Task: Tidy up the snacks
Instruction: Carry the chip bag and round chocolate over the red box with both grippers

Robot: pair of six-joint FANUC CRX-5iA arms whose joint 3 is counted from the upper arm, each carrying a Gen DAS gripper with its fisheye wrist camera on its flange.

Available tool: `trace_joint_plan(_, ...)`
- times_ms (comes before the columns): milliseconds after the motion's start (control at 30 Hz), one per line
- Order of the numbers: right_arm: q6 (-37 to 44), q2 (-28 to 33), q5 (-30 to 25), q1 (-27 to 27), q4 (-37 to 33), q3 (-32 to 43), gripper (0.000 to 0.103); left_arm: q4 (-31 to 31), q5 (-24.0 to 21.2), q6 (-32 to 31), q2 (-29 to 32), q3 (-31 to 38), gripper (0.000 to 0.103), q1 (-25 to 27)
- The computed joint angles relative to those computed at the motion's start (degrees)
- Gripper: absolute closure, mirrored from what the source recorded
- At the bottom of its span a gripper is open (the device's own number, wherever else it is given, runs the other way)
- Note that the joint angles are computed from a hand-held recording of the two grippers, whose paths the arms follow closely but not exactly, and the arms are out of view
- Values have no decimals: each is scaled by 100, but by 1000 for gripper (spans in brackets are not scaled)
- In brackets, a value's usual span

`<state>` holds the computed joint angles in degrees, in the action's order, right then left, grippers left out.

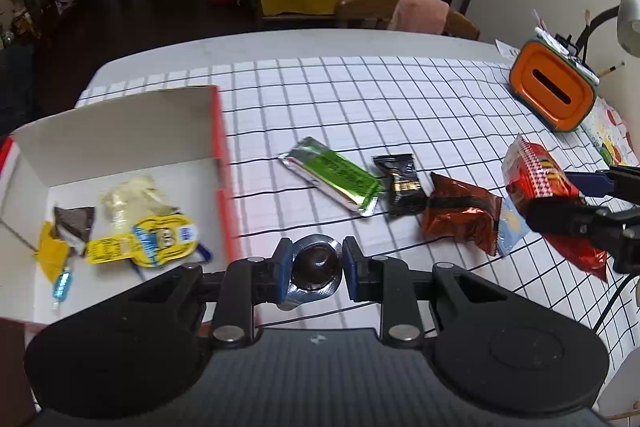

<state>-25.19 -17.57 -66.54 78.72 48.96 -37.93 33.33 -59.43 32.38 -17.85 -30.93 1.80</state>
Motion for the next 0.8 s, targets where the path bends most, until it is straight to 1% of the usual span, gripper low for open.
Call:
trace_joint_plan(167,279,505,253,-172,90,448,30,218,-193,-420,0,46,77,513)
trace_joint_plan(333,670,1071,552,-408,175,975,30,372,-278,-764,125,165,77,964)
trace_joint_plan(567,1268,1845,848,-754,167,1755,30,444,-230,-1096,503,442,77,1450)
trace_joint_plan(800,1919,2581,1022,-1053,7,2549,30,372,-75,-1242,997,790,77,1730)
